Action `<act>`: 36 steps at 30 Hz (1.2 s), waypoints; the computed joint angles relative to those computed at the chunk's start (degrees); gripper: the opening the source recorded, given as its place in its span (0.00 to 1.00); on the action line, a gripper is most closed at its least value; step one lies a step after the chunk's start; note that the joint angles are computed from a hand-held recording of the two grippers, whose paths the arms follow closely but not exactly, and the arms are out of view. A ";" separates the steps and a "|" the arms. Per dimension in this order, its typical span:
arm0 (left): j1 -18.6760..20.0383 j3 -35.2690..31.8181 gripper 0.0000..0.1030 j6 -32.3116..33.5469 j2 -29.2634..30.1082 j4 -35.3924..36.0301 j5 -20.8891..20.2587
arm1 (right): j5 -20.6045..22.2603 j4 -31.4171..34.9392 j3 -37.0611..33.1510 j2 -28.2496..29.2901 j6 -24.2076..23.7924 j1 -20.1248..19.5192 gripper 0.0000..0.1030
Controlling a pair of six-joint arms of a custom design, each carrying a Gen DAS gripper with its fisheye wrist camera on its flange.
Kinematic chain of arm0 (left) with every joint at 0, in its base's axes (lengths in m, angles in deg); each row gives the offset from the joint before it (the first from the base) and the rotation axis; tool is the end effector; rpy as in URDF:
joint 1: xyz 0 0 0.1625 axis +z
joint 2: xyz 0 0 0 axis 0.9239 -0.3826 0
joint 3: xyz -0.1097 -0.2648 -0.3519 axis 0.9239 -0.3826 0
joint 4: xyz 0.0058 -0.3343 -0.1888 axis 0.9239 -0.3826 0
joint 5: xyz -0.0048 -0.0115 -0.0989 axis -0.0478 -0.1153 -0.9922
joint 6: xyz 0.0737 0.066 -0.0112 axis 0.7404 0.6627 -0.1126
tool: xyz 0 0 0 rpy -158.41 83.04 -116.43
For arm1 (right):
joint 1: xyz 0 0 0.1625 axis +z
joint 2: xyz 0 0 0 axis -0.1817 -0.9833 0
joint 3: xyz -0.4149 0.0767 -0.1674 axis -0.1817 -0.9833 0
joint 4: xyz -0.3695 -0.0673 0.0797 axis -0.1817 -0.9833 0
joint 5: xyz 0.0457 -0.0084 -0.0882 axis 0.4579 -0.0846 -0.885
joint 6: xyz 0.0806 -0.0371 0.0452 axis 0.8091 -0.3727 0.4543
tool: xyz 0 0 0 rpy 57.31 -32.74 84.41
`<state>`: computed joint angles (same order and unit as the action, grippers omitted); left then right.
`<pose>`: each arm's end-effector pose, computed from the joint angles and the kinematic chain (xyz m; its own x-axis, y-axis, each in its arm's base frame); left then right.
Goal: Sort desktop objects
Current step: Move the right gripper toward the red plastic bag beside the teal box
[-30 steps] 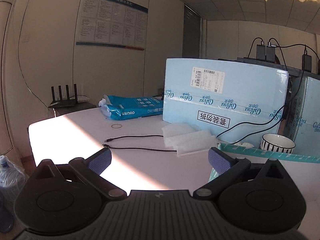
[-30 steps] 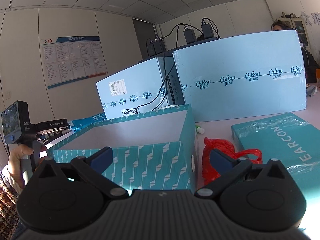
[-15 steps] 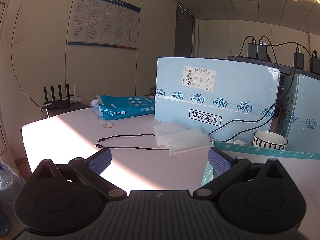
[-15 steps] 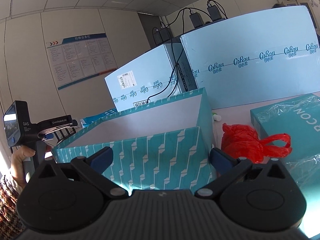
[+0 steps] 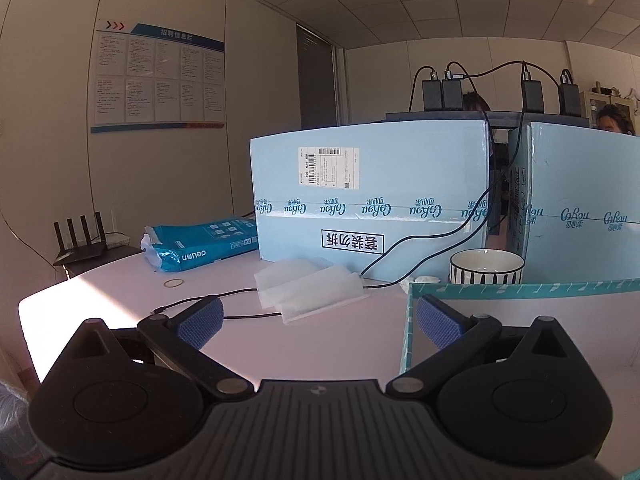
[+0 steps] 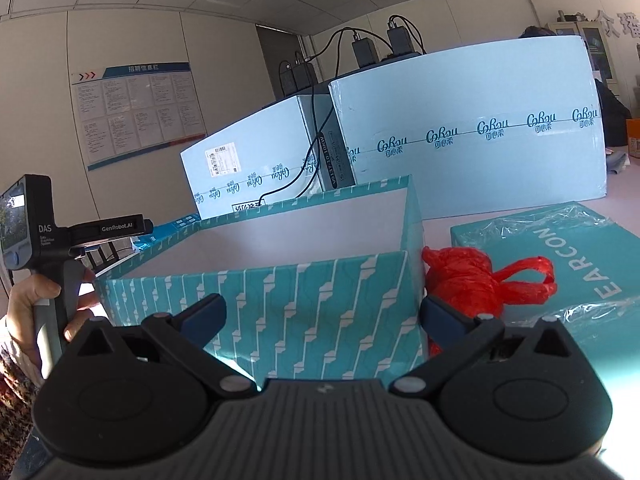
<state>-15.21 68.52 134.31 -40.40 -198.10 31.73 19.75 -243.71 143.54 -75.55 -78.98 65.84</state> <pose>-0.2483 -0.6759 -0.1339 -0.6465 -0.2086 -0.7339 0.6856 0.2631 -0.6788 -0.1857 -0.5974 0.2736 -0.8599 -0.2549 0.4422 -0.5093 0.3696 -0.7772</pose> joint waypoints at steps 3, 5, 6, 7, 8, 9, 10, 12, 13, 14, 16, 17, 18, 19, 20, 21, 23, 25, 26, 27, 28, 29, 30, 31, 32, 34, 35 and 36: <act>-0.16 1.93 1.00 -4.12 -0.56 3.33 -1.68 | -1.91 -3.45 0.58 0.15 0.89 0.11 1.00; -0.37 1.81 1.00 -5.29 -0.26 4.97 -2.55 | -3.41 -5.92 0.66 0.44 0.95 0.16 1.00; -0.57 0.98 1.00 -5.14 0.31 5.65 -2.91 | -3.71 -6.47 0.61 0.42 0.92 0.00 1.00; -0.74 0.32 1.00 -5.10 0.76 6.28 -3.36 | -3.88 -6.69 0.58 0.25 1.00 -0.23 1.00; -0.91 -0.33 1.00 -5.10 1.20 6.97 -3.82 | -3.83 -6.62 0.56 -0.04 1.20 -0.54 1.00; -1.13 -0.69 1.00 -5.69 1.53 8.16 -4.44 | -3.84 -6.62 0.58 -0.36 1.49 -0.86 1.00; -1.32 -1.01 1.00 -6.45 1.79 9.37 -4.89 | -3.94 -6.79 0.58 -0.64 1.87 -1.16 1.00; -1.64 -1.69 1.00 -7.96 2.29 11.66 -5.66 | -4.30 -7.71 0.59 -1.15 2.90 -1.83 1.00; -1.92 -2.51 1.00 -8.58 2.89 13.04 -6.23 | -4.25 -7.99 0.67 -1.47 3.29 -2.25 1.00; -2.10 -3.20 1.00 -8.62 3.35 13.71 -6.53 | -3.97 -8.10 0.80 -1.87 3.59 -2.80 1.00; -2.64 -5.52 1.00 -9.08 4.80 15.93 -7.33 | -3.54 -8.42 1.12 -2.67 4.20 -3.83 1.00; -2.82 -6.18 1.00 -9.40 5.23 16.86 -7.65 | -3.61 -8.77 1.29 -3.05 4.59 -4.22 1.00; -3.13 -7.30 1.00 -9.74 5.94 18.16 -8.07 | -3.85 -9.28 1.42 -3.31 5.00 -4.49 1.00; -3.42 -8.42 1.00 -9.93 6.63 19.21 -8.36 | -4.05 -9.89 1.53 -3.57 5.36 -4.86 1.00; -3.67 -9.59 1.00 -10.03 7.33 20.19 -8.67 | -4.14 -10.33 1.58 -3.78 5.66 -5.19 1.00; -3.93 -10.71 1.00 -9.94 8.04 20.93 -8.86 | -4.10 -10.72 1.63 -3.98 6.01 -5.56 1.00; -4.41 -13.99 1.00 -8.84 9.95 22.50 -8.84 | -3.96 -11.39 1.71 -4.31 6.58 -6.21 1.00; -4.91 -18.61 1.00 -5.88 12.53 22.98 -7.78 | -4.09 -11.31 1.47 -4.56 6.88 -6.44 1.00; -5.06 -21.26 1.00 -4.56 13.86 23.03 -6.94 | -3.96 -11.16 1.44 -4.65 7.02 -6.52 1.00; -5.11 -22.10 1.00 -4.52 14.21 23.15 -6.25 | -3.80 -11.30 1.46 -4.61 7.20 -6.55 1.00; -4.98 -21.29 1.00 -6.20 13.64 23.77 -5.87 | -3.93 -11.86 1.47 -4.43 7.27 -6.46 1.00; -4.91 -20.97 1.00 -7.29 13.35 24.18 -5.42 | -4.53 -12.81 1.47 -4.08 7.11 -6.17 1.00; -4.81 -20.95 1.00 -8.48 13.18 24.69 -4.73 | -5.43 -13.87 1.34 -3.60 6.75 -5.75 1.00; -4.59 -20.77 1.00 -9.63 12.89 25.08 -4.20 | -6.07 -14.41 1.14 -3.23 6.35 -5.45 1.00; -4.43 -20.58 1.00 -10.32 12.66 25.31 -3.93 | -6.40 -14.40 0.87 -2.99 5.99 -5.28 1.00; -4.12 -19.81 1.00 -11.92 12.01 25.61 -3.15 | -6.59 -13.30 0.37 -2.77 5.54 -4.85 1.00; -3.95 -18.94 1.00 -12.53 11.48 25.26 -3.04 | -6.46 -12.38 0.10 -2.73 5.30 -4.63 1.00; -3.85 -18.38 1.00 -12.68 11.13 24.54 -2.41 | -6.29 -11.50 -0.13 -2.69 4.85 -4.45 1.00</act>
<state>-19.06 50.14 121.62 -29.27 -173.56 29.33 13.46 -255.21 143.41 -78.24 -74.13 61.39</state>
